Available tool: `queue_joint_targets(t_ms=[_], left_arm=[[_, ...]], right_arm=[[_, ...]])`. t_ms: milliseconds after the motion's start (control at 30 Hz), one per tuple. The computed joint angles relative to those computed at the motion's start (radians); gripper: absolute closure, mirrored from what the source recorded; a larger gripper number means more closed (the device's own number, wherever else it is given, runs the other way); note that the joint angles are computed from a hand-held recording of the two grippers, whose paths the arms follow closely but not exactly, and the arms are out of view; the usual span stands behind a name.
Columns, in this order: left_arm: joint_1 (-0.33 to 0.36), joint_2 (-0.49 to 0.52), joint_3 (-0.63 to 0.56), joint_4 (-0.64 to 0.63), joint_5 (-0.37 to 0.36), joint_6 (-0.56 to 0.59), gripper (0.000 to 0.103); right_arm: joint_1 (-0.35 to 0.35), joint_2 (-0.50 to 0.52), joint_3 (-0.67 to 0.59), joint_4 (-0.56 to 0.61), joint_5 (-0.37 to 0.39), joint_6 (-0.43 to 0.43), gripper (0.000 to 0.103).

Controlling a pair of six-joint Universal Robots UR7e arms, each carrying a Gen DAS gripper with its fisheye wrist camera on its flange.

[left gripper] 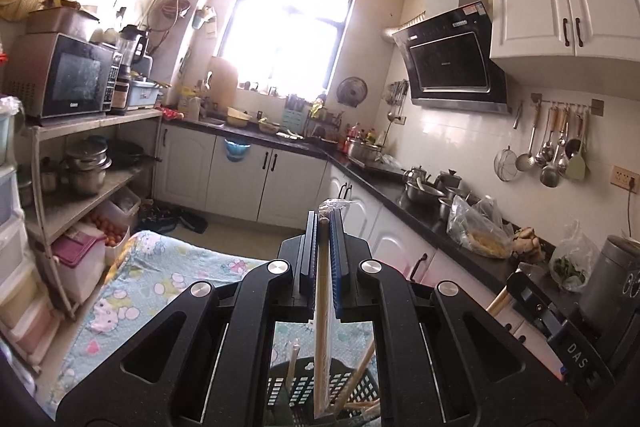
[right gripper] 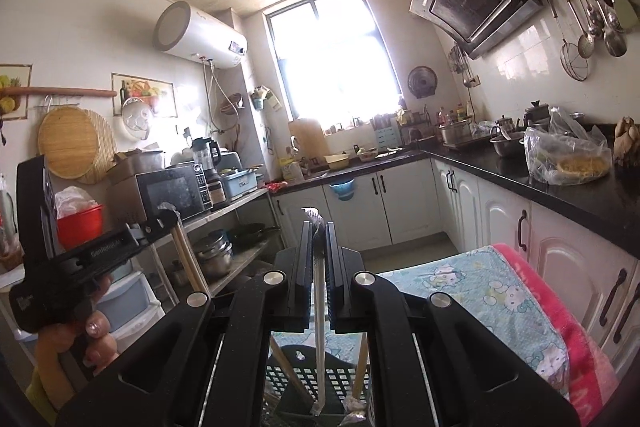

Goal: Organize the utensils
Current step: 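Open the right tool to drop its chopstick into the caddy while the left tool releases its own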

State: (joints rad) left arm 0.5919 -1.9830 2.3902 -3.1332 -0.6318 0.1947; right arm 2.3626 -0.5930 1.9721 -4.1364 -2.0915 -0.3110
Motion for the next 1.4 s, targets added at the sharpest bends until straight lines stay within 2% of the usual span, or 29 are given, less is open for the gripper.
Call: queue_joint_targets(t_ms=[233, 500, 600, 1000, 1200, 1233, 1300, 1400], left_arm=[[0.096, 0.084, 0.017, -0.114, -0.052, 0.032, 0.1], [0.172, 0.145, 0.044, -0.216, -0.098, 0.057, 0.1], [0.196, 0.156, 0.052, -0.216, -0.116, 0.043, 0.1], [0.249, 0.188, 0.079, -0.241, -0.175, 0.042, 0.1], [0.274, 0.165, 0.078, -0.168, -0.219, -0.002, 0.1], [0.274, 0.163, 0.08, -0.166, -0.217, -0.002, 0.1], [0.273, 0.156, 0.084, -0.155, -0.213, -0.007, 0.099], [0.274, 0.144, 0.084, -0.117, -0.205, -0.032, 0.092]], right_arm=[[-0.017, 0.046, -0.031, -0.055, 0.019, -0.059, 0.097], [-0.033, 0.087, -0.053, -0.072, 0.03, -0.08, 0.097], [-0.038, 0.101, -0.062, -0.067, 0.024, -0.079, 0.097], [-0.07, 0.133, -0.072, -0.045, 0.008, -0.031, 0.097], [-0.098, 0.117, -0.044, 0.003, 0.028, 0.07, 0.096], [-0.101, 0.115, -0.04, 0.009, 0.023, 0.081, 0.095], [-0.103, 0.111, -0.03, 0.011, 0.024, 0.095, 0.082], [-0.106, 0.106, -0.013, 0.006, 0.02, 0.105, 0.078]])
